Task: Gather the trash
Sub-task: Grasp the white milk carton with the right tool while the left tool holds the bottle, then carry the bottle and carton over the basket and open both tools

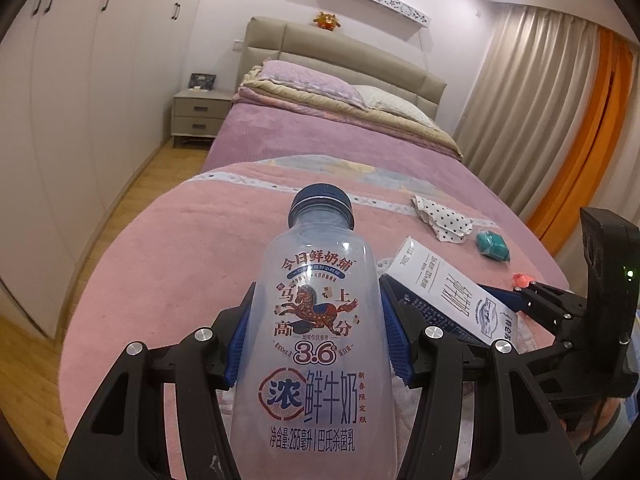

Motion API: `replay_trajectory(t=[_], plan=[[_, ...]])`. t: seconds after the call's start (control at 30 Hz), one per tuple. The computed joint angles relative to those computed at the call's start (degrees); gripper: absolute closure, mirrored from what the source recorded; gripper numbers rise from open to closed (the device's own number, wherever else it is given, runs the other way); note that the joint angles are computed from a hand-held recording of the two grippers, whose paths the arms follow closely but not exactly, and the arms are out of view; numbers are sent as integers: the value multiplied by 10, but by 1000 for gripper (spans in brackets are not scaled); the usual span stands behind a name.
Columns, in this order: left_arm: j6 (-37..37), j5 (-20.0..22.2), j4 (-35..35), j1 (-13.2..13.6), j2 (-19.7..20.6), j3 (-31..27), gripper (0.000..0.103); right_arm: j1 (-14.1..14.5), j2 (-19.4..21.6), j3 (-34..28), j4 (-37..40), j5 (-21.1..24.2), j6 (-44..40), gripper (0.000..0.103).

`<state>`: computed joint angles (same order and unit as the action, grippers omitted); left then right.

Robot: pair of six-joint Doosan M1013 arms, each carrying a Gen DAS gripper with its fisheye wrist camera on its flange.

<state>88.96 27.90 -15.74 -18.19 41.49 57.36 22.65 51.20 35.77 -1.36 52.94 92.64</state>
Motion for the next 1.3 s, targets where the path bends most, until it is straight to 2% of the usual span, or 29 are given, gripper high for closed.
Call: replay_trajectory(t=[0.03, 0.17, 0.27, 0.33, 0.53, 0.6, 0.77, 0.8, 0.9, 0.93, 1.07, 1.17, 1.3], plan=[[1, -1, 0, 0, 0, 0, 49, 1, 6, -11, -7, 12, 7, 26], [-5, -1, 5, 0, -1, 2, 49, 4, 10, -17, -14, 12, 9, 47], [1, 4, 0, 0, -2, 1, 49, 7, -4, 14, -30, -14, 27, 47], [25, -11, -20, 0, -8, 10, 49, 7, -23, 48, -27, -44, 42, 48], [134, -19, -152, -3, -34, 52, 49, 8, -81, 144, -63, -109, 119, 48], [157, -21, -175, -7, -40, 59, 49, 8, -104, 177, -82, -132, 152, 48], [244, -20, -240, -24, -57, 67, 49, 9, -158, 252, -192, -175, 289, 48], [256, -17, -247, -27, -59, 65, 49, 9, -174, 273, -241, -184, 346, 48], [290, -11, -267, -39, -60, 59, 49, 9, -205, 313, -329, -198, 450, 48], [303, -2, -274, -44, -59, 51, 49, 9, -218, 330, -381, -198, 506, 48], [328, 17, -281, -62, -50, 23, 49, 7, -253, 372, -499, -176, 637, 48], [350, 28, -289, -78, -41, -2, 49, 2, -276, 401, -558, -153, 713, 48], [394, 23, -322, -99, -31, -24, 49, -7, -301, 435, -598, -120, 777, 48]])
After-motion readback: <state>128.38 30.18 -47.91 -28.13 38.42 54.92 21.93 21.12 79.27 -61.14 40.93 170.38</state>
